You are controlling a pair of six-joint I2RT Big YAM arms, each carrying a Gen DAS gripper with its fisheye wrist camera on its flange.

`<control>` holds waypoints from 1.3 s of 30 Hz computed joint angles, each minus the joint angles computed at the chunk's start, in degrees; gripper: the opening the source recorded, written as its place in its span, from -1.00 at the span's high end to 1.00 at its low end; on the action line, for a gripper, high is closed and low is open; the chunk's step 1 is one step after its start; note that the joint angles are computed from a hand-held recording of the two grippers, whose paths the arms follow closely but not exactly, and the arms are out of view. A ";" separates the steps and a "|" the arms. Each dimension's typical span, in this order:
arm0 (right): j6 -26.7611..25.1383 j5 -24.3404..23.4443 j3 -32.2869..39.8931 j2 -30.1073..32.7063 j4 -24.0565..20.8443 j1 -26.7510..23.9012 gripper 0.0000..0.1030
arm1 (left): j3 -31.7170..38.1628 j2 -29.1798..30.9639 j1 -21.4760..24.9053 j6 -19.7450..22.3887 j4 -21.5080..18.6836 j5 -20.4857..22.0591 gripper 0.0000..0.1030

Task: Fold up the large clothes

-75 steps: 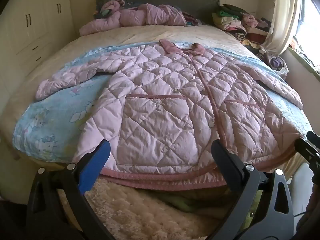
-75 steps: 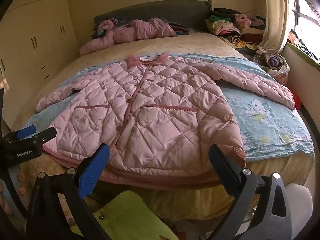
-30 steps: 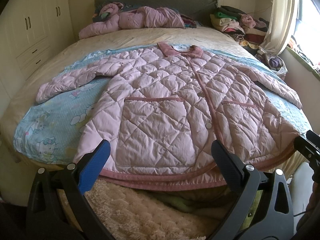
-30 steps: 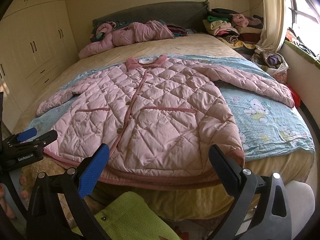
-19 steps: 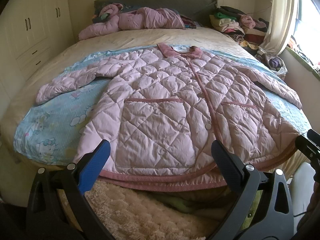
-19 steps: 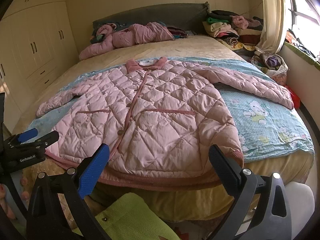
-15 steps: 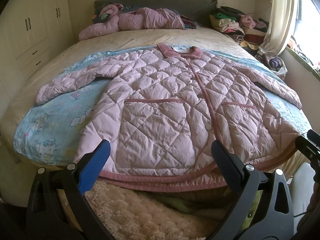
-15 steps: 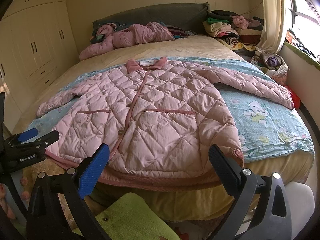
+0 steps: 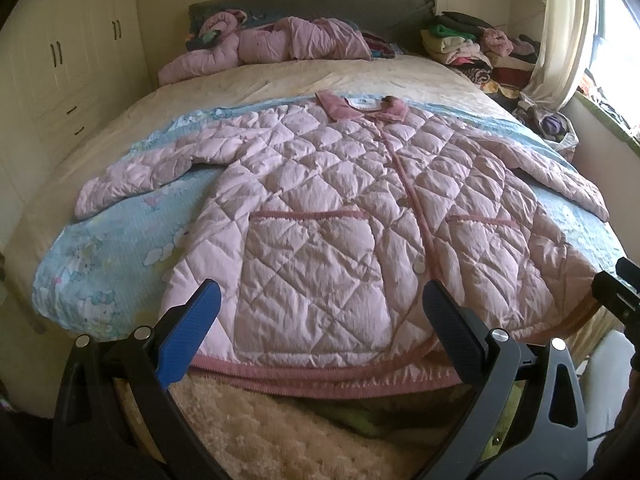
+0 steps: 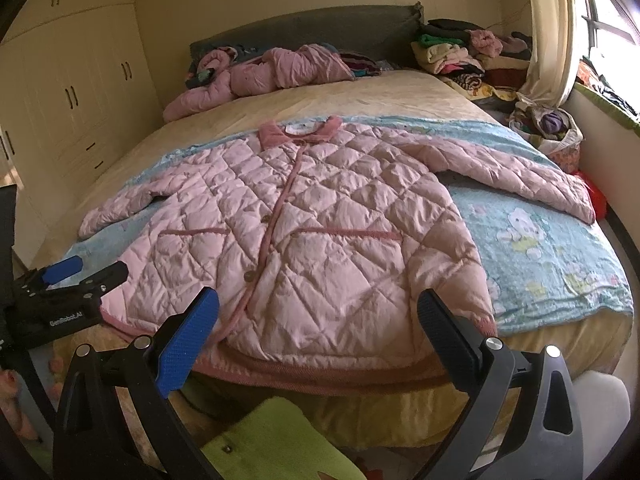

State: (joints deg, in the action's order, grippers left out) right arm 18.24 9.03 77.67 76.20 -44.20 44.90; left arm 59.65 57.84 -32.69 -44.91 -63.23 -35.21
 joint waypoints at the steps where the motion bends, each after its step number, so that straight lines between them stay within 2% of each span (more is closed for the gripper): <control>1: -0.04 -0.16 0.10 0.09 0.11 -0.08 -0.92 | 0.46 0.51 0.76 0.88 0.39 0.29 -0.84; 21: 0.24 -8.92 11.87 10.00 1.02 -3.71 -0.92 | 12.31 9.36 11.11 11.87 3.09 3.30 -0.84; 29: 2.16 -13.68 22.20 16.19 0.15 -5.85 -0.92 | 20.31 14.51 14.89 15.94 3.85 3.71 -0.84; 32: 2.02 -13.02 26.71 18.75 -0.92 -6.08 -0.92 | 24.06 17.04 16.38 17.53 3.75 2.97 -0.84; 39: 3.32 -14.59 37.89 25.72 -3.84 -7.76 -0.92 | 31.51 22.17 19.52 20.11 4.56 4.87 -0.84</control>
